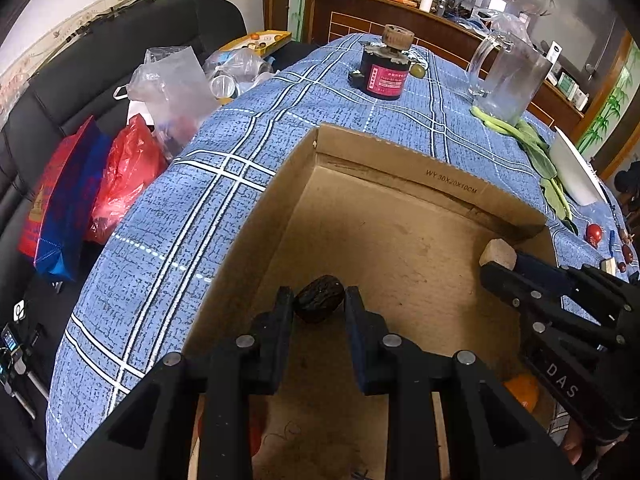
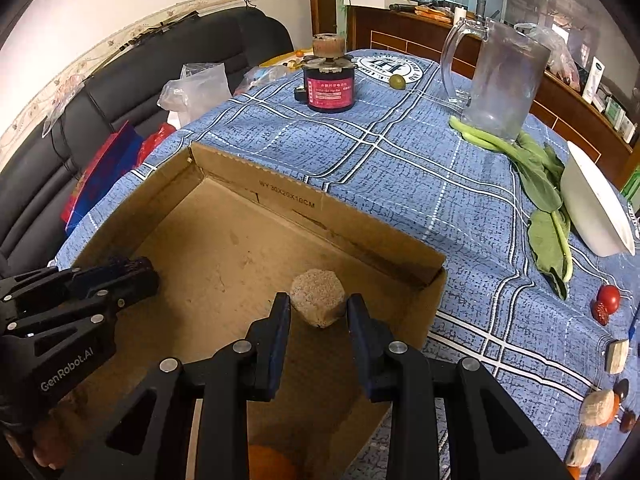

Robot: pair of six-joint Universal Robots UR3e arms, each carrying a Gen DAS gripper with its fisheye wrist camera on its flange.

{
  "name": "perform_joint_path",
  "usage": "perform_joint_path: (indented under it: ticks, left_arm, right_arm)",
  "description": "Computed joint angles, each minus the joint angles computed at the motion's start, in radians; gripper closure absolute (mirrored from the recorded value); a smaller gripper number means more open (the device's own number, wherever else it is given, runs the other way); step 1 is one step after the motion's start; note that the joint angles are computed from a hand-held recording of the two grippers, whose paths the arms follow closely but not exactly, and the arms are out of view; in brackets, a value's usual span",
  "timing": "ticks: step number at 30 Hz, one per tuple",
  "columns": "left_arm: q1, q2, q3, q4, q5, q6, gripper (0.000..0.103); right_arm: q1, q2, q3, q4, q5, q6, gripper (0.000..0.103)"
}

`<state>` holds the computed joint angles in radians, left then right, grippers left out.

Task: Organize fruits
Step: 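Carry the cake with the right tool while the left tool carries the date into the tray, then open the right tool to drop the cake while the left tool releases the date in the tray, then withdraw both open tools from the tray back over the fruit row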

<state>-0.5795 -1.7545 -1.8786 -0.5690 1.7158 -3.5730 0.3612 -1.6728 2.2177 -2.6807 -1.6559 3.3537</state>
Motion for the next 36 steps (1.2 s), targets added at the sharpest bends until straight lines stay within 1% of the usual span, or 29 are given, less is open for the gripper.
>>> perform_joint_path:
  ticks: [2,6,8,10,12,14,18,20,23,28,31,34,36]
  left_arm:
    - [-0.008,0.003,0.003,-0.011,0.011,-0.002,0.078]
    - [-0.009,0.024,-0.009,-0.024,0.005,-0.005,0.077]
    - [-0.014,0.039,-0.021,-0.021,0.012,-0.007,0.074]
    - [-0.025,0.055,-0.032,-0.018,0.027,-0.013,0.066]
    - [-0.045,0.074,-0.039,-0.023,0.051,-0.024,0.060]
    - [-0.058,0.097,-0.057,-0.017,0.058,-0.028,0.058]
    - [-0.102,0.131,-0.068,-0.029,0.094,-0.049,0.052]
    - [-0.125,0.143,-0.067,-0.039,0.113,-0.060,0.051]
    - [-0.160,0.171,-0.072,-0.056,0.137,-0.084,0.050]
    - [-0.239,0.206,-0.068,-0.087,0.217,-0.138,0.047]
    - [-0.298,0.214,-0.050,-0.119,0.265,-0.181,0.046]
    - [-0.351,0.211,-0.026,-0.157,0.294,-0.227,0.046]
    - [-0.394,0.199,0.001,-0.185,0.309,-0.273,0.046]
  right_arm:
    - [0.000,0.000,-0.005,0.010,-0.003,0.001,0.071]
    - [0.014,-0.006,-0.009,0.025,-0.024,0.004,0.070]
    - [0.018,-0.021,-0.005,0.040,-0.026,0.012,0.069]
    - [0.018,-0.052,0.007,0.056,-0.026,0.023,0.069]
    - [0.023,-0.083,0.017,0.069,-0.028,0.029,0.069]
    - [0.037,-0.115,0.022,0.091,-0.043,0.044,0.069]
    - [0.056,-0.195,0.045,0.138,-0.051,0.078,0.069]
    - [0.067,-0.240,0.061,0.157,-0.049,0.090,0.069]
    - [0.118,-0.295,0.066,0.204,-0.092,0.122,0.068]
    - [0.168,-0.447,0.108,0.305,-0.126,0.172,0.068]
    - [0.157,-0.589,0.148,0.404,-0.109,0.195,0.068]
    - [0.150,-0.756,0.180,0.544,-0.108,0.213,0.068]
    - [0.137,-0.894,0.192,0.673,-0.112,0.223,0.068]
